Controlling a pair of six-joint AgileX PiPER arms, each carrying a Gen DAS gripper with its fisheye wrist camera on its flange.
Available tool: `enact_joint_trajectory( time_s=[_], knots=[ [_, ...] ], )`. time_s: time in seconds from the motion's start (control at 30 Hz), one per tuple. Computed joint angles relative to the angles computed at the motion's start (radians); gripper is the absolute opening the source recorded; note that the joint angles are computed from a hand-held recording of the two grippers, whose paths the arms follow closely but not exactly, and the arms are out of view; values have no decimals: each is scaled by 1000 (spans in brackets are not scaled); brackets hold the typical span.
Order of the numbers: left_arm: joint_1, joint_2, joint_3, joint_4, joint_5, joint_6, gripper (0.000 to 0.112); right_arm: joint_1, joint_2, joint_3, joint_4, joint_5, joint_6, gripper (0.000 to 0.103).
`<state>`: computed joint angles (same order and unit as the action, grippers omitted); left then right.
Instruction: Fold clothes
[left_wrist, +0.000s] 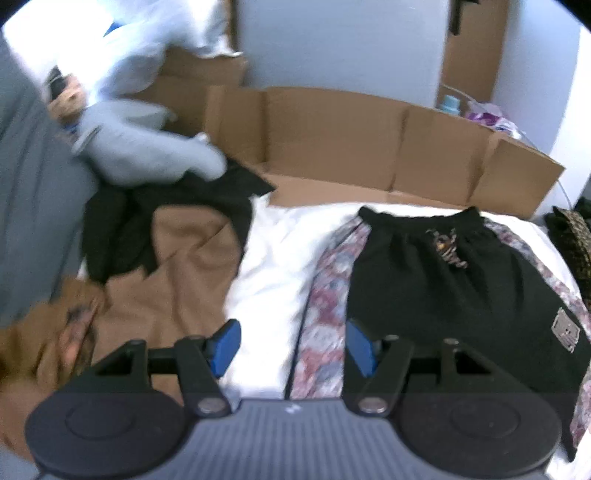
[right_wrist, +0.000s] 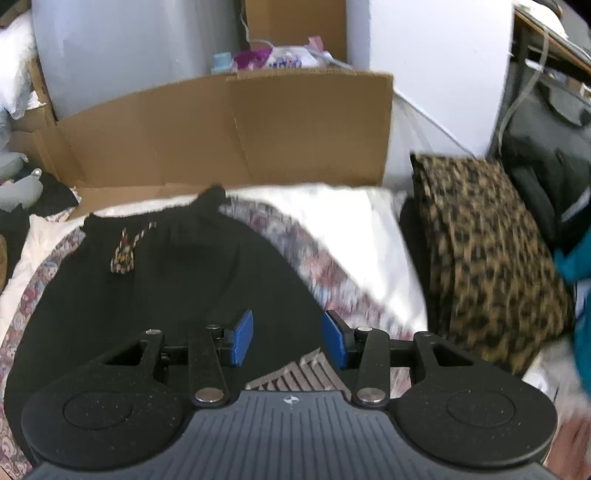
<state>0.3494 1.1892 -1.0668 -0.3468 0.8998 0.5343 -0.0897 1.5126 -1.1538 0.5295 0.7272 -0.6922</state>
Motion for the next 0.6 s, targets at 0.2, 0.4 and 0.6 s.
enact_joint_trajectory(
  time_s=[0.2, 0.4, 0.6],
  knots=[
    [241, -127, 160, -107, 94, 253, 66, 49, -185, 300, -18, -136, 35, 49],
    [457, -163, 254, -174, 175, 401, 65, 89, -242, 455, -215, -118, 195, 49],
    [556, -194, 325, -184, 221, 509, 61, 46, -366, 573, -312, -20, 194, 49]
  ],
)
